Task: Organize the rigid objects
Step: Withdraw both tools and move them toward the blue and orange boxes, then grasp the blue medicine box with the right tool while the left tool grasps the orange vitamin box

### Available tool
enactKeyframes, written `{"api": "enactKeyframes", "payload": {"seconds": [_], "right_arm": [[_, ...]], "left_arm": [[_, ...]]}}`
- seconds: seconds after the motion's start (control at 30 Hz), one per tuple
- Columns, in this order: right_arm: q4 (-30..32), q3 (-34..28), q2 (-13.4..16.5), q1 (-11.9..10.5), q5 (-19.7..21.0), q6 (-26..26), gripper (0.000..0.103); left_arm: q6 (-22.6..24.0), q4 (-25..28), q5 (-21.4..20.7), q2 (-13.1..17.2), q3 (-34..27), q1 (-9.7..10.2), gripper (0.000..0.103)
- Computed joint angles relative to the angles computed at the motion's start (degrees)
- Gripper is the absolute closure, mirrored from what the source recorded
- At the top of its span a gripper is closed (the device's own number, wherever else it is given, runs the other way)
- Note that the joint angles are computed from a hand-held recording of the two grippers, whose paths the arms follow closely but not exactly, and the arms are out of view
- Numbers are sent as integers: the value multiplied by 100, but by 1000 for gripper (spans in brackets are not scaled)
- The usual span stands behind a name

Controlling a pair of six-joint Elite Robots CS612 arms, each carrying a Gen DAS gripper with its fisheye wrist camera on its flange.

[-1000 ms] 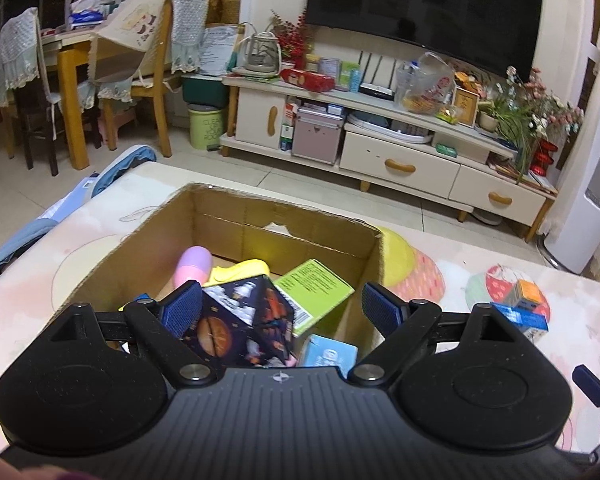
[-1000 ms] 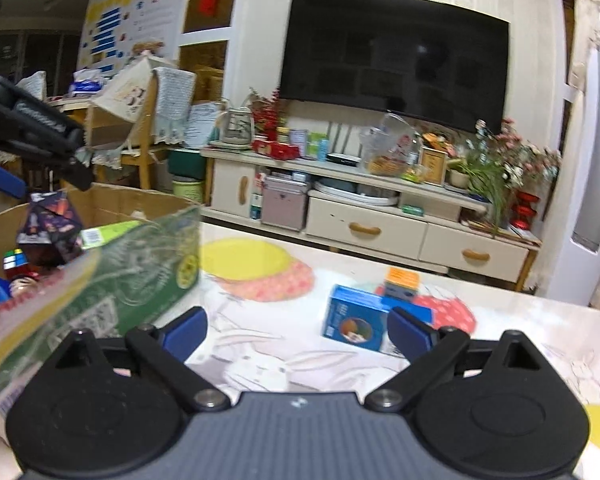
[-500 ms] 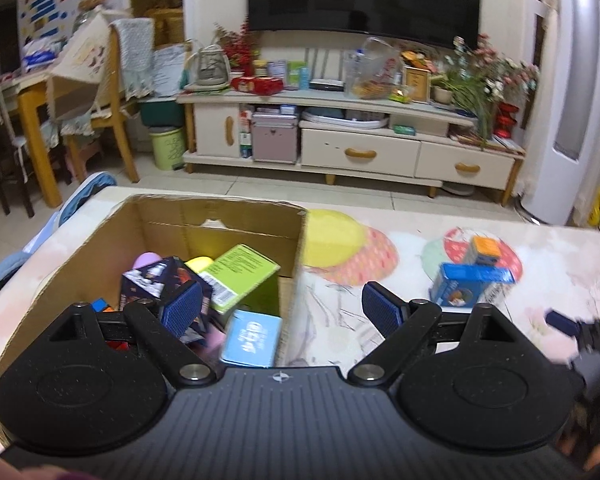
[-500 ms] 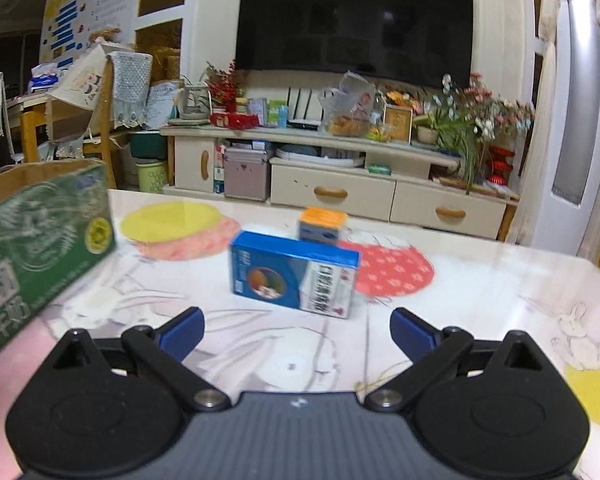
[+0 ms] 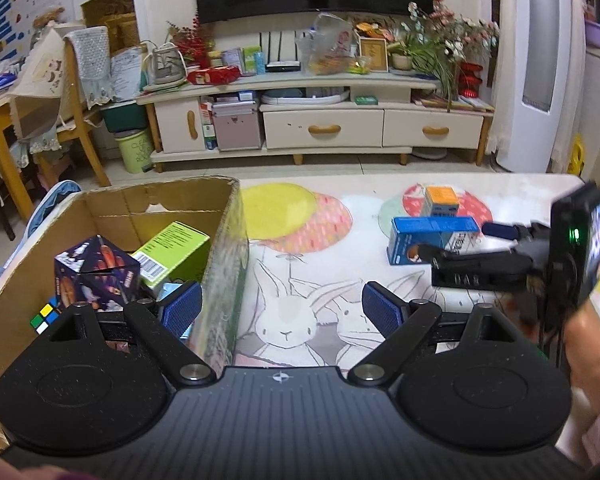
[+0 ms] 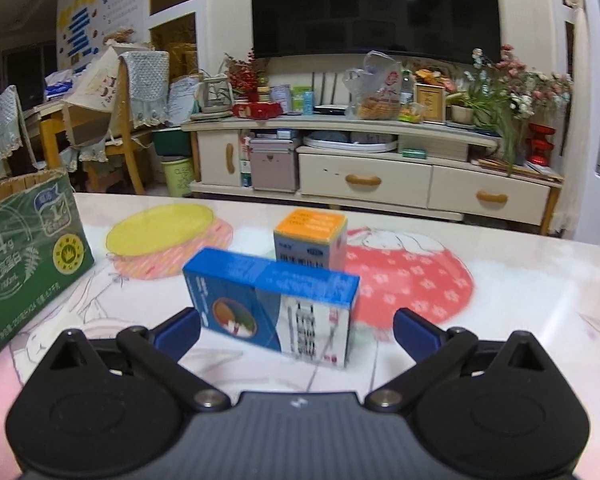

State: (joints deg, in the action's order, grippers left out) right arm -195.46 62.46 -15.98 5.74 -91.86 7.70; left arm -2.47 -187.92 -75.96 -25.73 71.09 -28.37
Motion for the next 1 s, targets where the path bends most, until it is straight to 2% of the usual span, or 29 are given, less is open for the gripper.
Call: {"api": "enactKeyframes", "payload": {"seconds": [0.17,0.33,0.47,0.53,0.6,0.73,0.8,0.93,1.0], "right_arm": [[-105,31,-9,-109,610,-11,1],[-205,317,-165,-198,1403,-16,1],[91,479,-315,-200,2035,-242,3],[93,534,-358,-138,1944,-587,7],[-9,515,-345,-42,1489,-823,9],[-145,300,-197,52,837,-801,16],[-120,152,-106,60,708,-848,20],[-52,-46,-4,61,809,-840,24],[28,-122,26,83,724,-901,37]], "left_arm": [[104,107,29,16,-40,-10,0],[165,120,35,1,-27,-12,0],[149,134,108,-2,-8,-28,0],[135,125,119,-4,-8,-23,0],[104,129,152,3,-19,-31,0],[69,151,201,14,-25,-53,0],[72,183,223,26,-43,-70,0],[113,239,261,45,-65,-102,0],[118,275,290,60,-91,-115,0]]}}
